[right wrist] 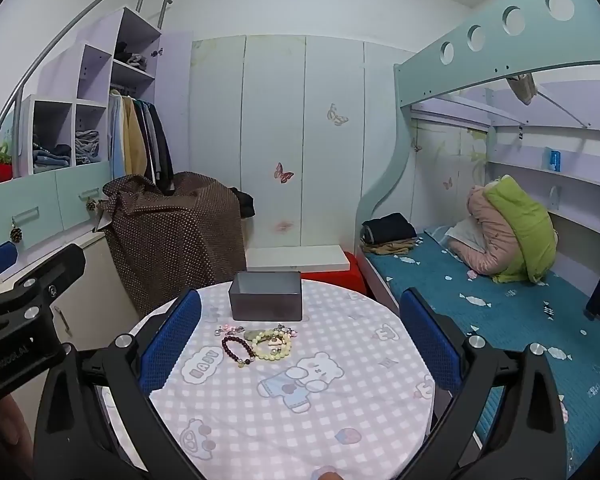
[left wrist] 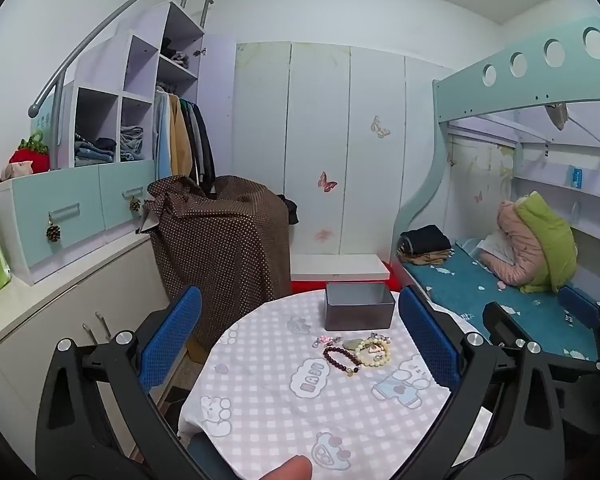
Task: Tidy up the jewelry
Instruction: 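Move both grippers toward the bracelets beside the grey tin box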
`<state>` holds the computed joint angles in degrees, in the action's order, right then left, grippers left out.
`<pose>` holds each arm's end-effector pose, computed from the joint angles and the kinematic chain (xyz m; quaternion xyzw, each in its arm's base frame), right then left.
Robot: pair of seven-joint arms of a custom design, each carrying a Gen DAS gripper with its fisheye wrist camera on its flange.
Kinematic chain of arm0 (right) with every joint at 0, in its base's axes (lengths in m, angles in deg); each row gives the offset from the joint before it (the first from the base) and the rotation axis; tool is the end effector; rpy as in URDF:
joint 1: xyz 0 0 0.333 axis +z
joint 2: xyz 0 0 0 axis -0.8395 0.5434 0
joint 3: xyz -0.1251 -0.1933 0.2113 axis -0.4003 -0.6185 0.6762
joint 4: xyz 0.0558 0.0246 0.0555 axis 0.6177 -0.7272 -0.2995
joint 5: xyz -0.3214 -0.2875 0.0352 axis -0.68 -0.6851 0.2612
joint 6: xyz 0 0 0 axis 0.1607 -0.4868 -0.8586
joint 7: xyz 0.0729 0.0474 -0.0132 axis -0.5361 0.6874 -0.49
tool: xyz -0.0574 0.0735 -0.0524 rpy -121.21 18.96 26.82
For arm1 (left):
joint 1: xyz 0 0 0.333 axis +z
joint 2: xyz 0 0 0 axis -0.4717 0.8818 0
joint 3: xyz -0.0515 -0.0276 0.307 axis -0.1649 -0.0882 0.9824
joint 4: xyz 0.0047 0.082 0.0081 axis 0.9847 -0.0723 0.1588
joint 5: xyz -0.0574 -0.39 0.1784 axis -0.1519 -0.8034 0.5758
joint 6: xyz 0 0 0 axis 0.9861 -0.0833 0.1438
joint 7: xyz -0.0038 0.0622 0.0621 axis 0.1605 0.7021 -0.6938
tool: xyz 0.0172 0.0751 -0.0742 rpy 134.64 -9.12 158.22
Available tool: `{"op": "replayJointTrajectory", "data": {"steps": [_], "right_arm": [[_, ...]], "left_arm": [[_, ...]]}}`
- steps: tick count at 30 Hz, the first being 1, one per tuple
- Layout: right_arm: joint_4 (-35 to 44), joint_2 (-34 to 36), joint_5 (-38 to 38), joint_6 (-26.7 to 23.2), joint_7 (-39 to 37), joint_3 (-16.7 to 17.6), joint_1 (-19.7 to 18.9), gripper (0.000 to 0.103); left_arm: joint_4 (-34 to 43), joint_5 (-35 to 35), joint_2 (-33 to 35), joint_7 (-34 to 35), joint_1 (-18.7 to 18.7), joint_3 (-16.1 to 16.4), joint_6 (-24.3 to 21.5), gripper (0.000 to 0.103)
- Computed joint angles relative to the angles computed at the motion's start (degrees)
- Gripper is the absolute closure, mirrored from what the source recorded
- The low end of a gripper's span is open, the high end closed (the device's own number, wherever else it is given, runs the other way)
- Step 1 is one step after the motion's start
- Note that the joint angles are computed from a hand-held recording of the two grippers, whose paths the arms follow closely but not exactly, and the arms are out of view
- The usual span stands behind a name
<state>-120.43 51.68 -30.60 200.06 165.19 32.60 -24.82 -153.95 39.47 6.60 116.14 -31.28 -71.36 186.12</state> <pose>0.5319 0.4038 0.6581 -0.4753 0.6399 -0.4773 0.3698 0.5736 -0.2279 0.6890 -0.4809 0.6207 -0.4886 0.3806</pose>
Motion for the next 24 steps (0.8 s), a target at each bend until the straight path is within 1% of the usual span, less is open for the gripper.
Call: {"op": "replayJointTrajectory", "data": {"steps": [2, 7, 10, 13, 15, 16, 19, 21, 24], "right_arm": [[0.41, 0.27, 0.01, 0.17, -0.41, -0.08, -0.04, 0.007], [2.61, 1.82, 0.61, 0.71, -2.56, -0.77, -0.06, 0.007], [4.64, 3.4, 1.87, 1.61, -4.47, -1.6, -0.19, 0.007], [6.73, 5.23, 3.31, 3.07, -6.32, -2.81, -0.38, 0.007], [8.39, 6.69, 4.76, 3.98, -8.11, -3.78, -0.62, 0.007], [8.81, 7.08, 5.41, 4.44, -8.65, -4.26, -0.64, 0.007], [11.63, 9.15, 8.37, 5.11, -11.23, -5.57, -0.88, 0.007], [13.48, 10.4, 9.81, 5.5, -12.96, -6.4, -0.77, 0.007], [17.29, 12.67, 12.75, 5.89, -16.73, -7.57, -0.51, 0.007]], "left_arm": [[0.2, 0.79, 0.2, -0.72, 0.21, -0.07, 0.2, 0.004], [2.13, -1.86, 1.99, 1.82, -0.9, 0.9, -0.21, 0.004], [5.88, 1.55, 4.9, -0.58, -1.75, 1.55, -1.99, 0.004], [9.4, 5.21, 7.76, -3.31, -3.94, 3.54, -3.4, 0.004], [11.56, 6.47, 9.65, -3.99, -5.41, 4.94, -4.11, 0.004], [12.82, 5.49, 10.86, -2.87, -5.89, 5.26, -4.6, 0.004], [16.03, -2.89, 14.0, 4.83, -6.22, 4.64, -6.35, 0.004], [17.62, -5.65, 15.55, 6.66, -6.88, 5.3, -6.34, 0.004], [21.69, -9.4, 18.34, 9.25, -8.18, 6.25, -8.89, 0.004]]}}
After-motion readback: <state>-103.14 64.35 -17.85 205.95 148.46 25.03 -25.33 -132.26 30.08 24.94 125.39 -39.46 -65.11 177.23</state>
